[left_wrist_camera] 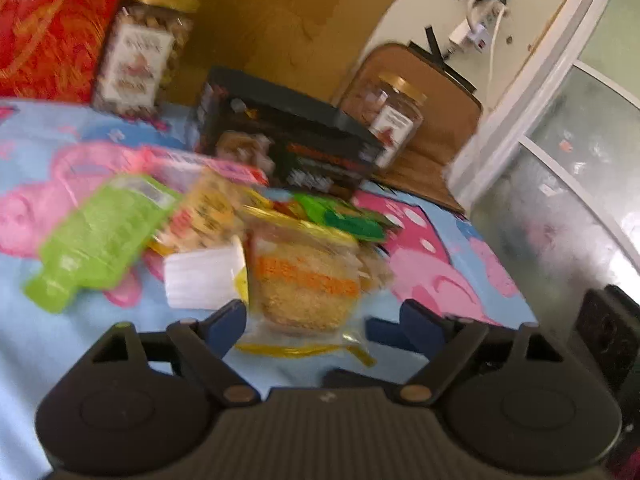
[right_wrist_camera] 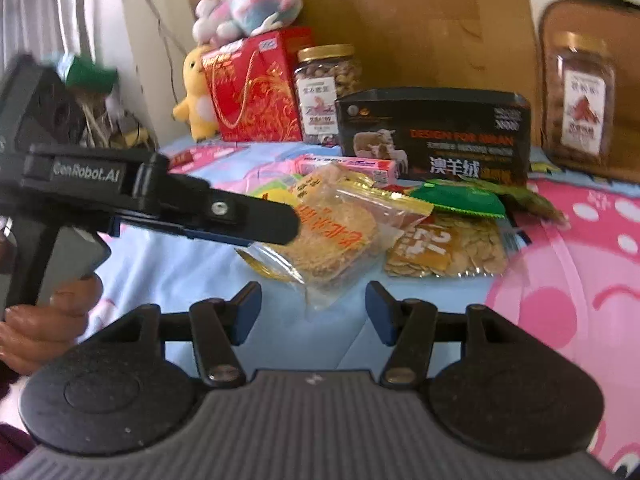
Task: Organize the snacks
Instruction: 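Reach the left gripper to the clear sesame-biscuit bag and close on it, then carry the biscuit bag with the left gripper into the black box and release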
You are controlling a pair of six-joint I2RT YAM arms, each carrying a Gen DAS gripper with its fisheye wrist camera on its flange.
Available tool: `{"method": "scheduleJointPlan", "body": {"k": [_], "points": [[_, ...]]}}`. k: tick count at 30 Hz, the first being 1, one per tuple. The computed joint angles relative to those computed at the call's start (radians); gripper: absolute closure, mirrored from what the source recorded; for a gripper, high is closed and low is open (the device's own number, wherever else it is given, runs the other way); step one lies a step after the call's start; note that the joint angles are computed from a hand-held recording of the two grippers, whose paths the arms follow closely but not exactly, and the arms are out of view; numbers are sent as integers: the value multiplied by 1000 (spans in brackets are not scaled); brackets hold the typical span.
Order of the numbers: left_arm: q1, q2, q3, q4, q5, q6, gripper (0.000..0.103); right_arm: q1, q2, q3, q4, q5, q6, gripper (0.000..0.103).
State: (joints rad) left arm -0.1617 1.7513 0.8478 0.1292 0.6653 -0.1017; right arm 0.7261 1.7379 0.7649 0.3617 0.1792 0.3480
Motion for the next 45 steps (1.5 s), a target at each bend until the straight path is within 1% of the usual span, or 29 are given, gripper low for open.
{"method": "scheduleJointPlan", "body": {"k": [1,4,7,9,11,14,16,18,20,21,22,23,24,26,28,30,33,37,40,41,42,45], "points": [[-2,3,-3,-9,22,5,17,4,7,10,-11,14,-13,43],[-24,-17,-34,9,5,37,17,6,-2,-5,3,35,-28,43],[-13,-16,-26,-17,15,31,16,6,-17,-26,11,52,-34,43],[12,-11,-18,-47,48,19,16,6,-24,-35,8,60,-36,43],[25,-14,-29,-48,72,17,16,5,-27,-39,7,60,-32,43],[9,-24,-45,-27,49,19,17,1,-18,-36,20,41,-27,43],[-8,-8,-27,-24,30,19,19,1,-5,-26,28,14,-39,43],[-19,26,5,-29,14,6,19,4,13,-16,42,11,-49,43],[-23,40,10,-3,0,-17,25,1,23,-7,33,2,-36,44],[-31,37,8,3,-32,-22,37,-1,23,-8,34,-3,-28,48],[-33,34,6,3,-49,-16,46,4,18,-11,30,11,-26,51],[-29,31,3,0,-45,-11,49,13,10,-15,25,36,-36,58],[-22,31,3,-9,-24,-14,50,23,-1,-24,25,60,-46,61],[-15,13,-13,-6,0,-19,50,35,-29,-49,37,87,-45,61],[-22,-32,-46,15,-4,-13,50,52,-53,-79,64,118,-50,62],[-32,-81,-67,27,-12,-4,50,89,-83,-105,90,186,-76,63],[-43,-135,-59,39,-16,4,50,113,-121,-129,137,260,-128,63],[-67,-136,12,59,-39,12,50,80,-156,-118,183,282,-188,63],[-82,-70,131,59,-66,14,49,19,-127,-57,205,263,-279,63],[-83,-38,178,48,-72,14,49,-9,-109,-32,212,243,-301,63],[-86,15,254,20,-82,9,49,-44,-96,-9,212,211,-312,63],[-85,178,468,-52,-98,-22,49,-167,-35,102,139,72,-275,63]]}}
